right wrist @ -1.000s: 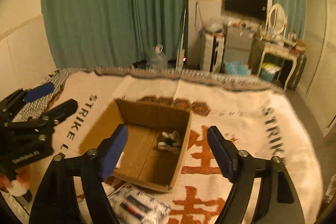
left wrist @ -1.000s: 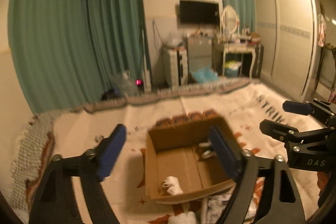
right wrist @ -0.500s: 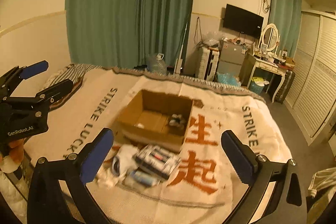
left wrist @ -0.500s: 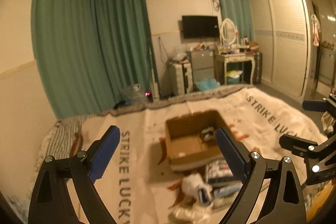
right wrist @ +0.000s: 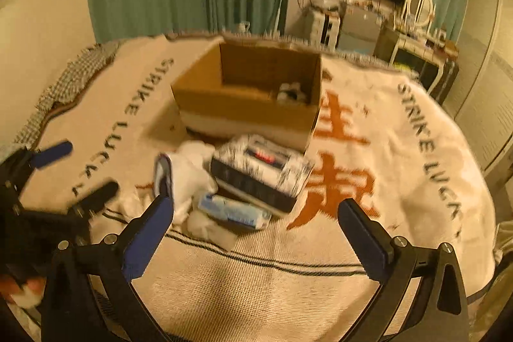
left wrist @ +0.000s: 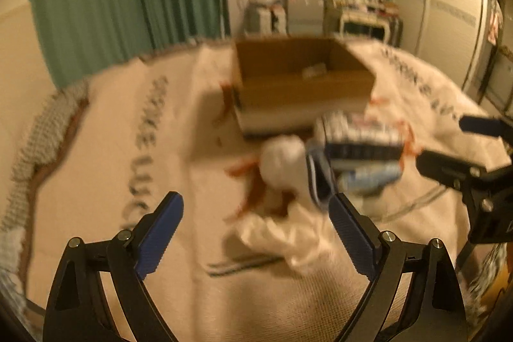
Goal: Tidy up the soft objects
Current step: 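Move both tools back toward the remaining pile, then grasp the white lace cloth with the left tool while the right tool grasps the blue tissue pack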
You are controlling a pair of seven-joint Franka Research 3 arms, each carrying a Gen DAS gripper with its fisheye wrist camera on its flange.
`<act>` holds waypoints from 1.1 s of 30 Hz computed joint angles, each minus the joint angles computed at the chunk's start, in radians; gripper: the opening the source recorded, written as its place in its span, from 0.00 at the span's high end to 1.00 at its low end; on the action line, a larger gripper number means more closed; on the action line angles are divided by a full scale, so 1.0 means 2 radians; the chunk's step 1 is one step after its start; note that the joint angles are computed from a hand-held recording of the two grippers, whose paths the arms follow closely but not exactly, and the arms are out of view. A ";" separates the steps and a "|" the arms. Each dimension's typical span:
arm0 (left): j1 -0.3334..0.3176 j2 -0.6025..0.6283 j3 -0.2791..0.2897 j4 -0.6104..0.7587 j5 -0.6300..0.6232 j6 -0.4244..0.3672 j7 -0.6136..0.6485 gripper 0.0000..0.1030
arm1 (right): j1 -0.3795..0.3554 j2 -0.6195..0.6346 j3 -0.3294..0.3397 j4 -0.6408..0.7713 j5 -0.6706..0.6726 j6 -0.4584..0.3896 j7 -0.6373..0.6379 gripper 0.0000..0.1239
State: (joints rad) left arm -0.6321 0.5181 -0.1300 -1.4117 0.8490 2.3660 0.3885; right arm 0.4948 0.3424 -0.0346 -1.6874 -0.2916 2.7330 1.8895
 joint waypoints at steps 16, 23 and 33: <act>0.027 0.042 -0.013 0.016 -0.141 0.035 0.106 0.72 | -0.001 0.094 0.006 0.075 0.069 -0.031 -0.043 0.17; 0.026 0.010 0.002 -0.024 -0.099 0.053 0.066 0.72 | 0.005 0.138 0.002 0.134 0.091 -0.071 -0.033 0.21; 0.029 -0.012 -0.001 -0.044 -0.066 0.063 0.042 0.72 | 0.008 0.093 0.001 0.069 0.100 -0.009 -0.030 0.39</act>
